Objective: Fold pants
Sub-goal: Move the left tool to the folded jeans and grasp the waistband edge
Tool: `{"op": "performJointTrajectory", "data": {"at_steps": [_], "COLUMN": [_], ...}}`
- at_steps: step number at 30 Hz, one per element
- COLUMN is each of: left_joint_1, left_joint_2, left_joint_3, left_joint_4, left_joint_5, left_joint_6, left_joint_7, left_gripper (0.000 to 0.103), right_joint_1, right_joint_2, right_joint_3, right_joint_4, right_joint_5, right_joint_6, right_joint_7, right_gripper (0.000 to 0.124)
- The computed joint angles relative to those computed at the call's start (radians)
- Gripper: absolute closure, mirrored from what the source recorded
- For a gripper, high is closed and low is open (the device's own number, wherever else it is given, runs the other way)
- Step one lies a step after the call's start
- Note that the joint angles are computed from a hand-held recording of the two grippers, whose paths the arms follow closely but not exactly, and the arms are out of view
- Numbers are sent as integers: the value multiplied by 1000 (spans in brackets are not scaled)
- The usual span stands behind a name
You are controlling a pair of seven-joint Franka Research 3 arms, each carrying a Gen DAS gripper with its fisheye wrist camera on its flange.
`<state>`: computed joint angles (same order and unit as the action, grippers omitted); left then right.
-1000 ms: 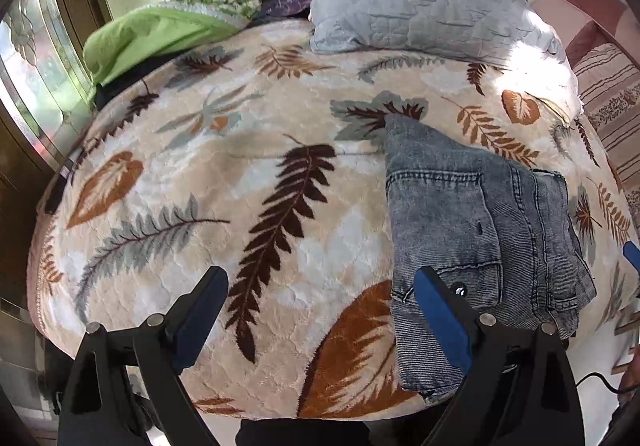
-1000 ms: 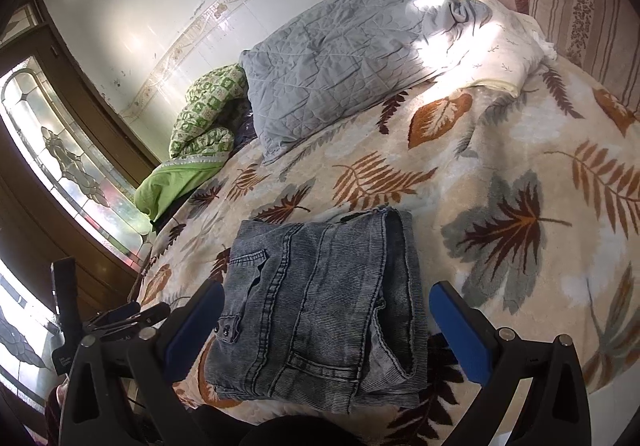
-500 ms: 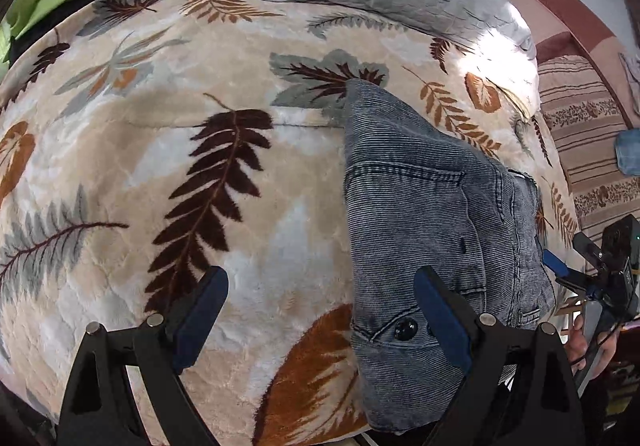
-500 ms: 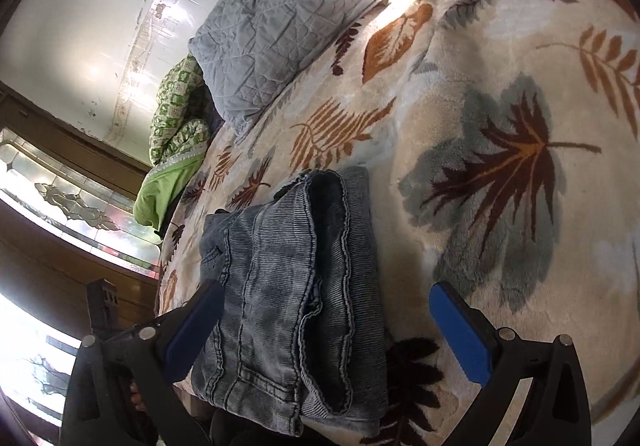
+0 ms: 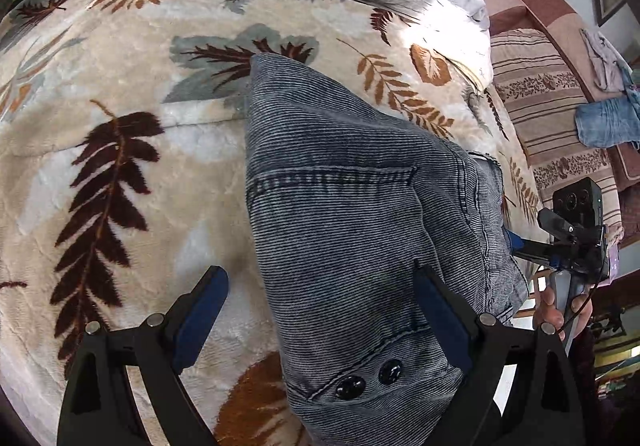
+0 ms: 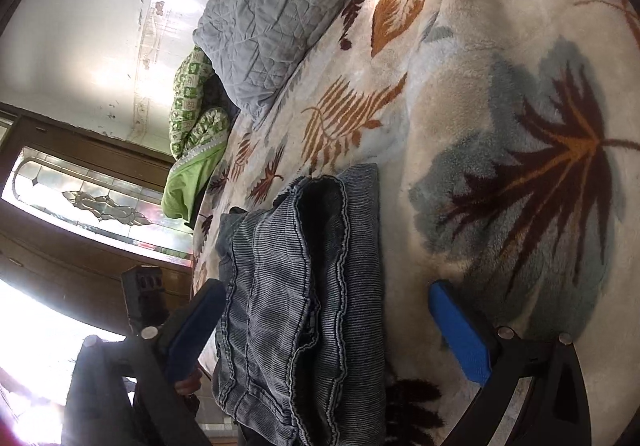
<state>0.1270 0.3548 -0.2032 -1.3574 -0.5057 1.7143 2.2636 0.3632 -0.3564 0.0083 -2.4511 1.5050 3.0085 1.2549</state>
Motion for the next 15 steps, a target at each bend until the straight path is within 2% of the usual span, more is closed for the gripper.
{"op": "performJointTrajectory", "data": {"at_steps": [3,5,7,10,12,15], "left_joint_1": [7,1,-2,-11,-12,-10], "left_joint_2": [3,6,21,18,11,10], "left_joint_3": [-9,-10,-14,-17,-16,-15], "left_joint_4": [1,2,19,10,0,-4], "left_joint_5": [-27,-28,-40,-40,-40,-52], "left_joint_6": [-23,-25,-42,-23,-14,-8], "left_joint_7": [22,20,8,-3,-2,-10], "left_gripper": [9,9,9,9,9,16], "right_joint_1": [8,1,-2,12,10,-6], "right_joint_2": [20,45,68,93,101,104], "right_joint_3": [-12,2,20,22,34,55], "right_joint_4": [30,50,65,88,90,71], "right_joint_5": [26,-32,-113,-113,-165,-324], "right_joint_6": [-65,-96,-90,-68,-45,-22], "right_joint_7": [-47,-5,48,62,112,256], "right_gripper": [25,26,26,26,27,35]}}
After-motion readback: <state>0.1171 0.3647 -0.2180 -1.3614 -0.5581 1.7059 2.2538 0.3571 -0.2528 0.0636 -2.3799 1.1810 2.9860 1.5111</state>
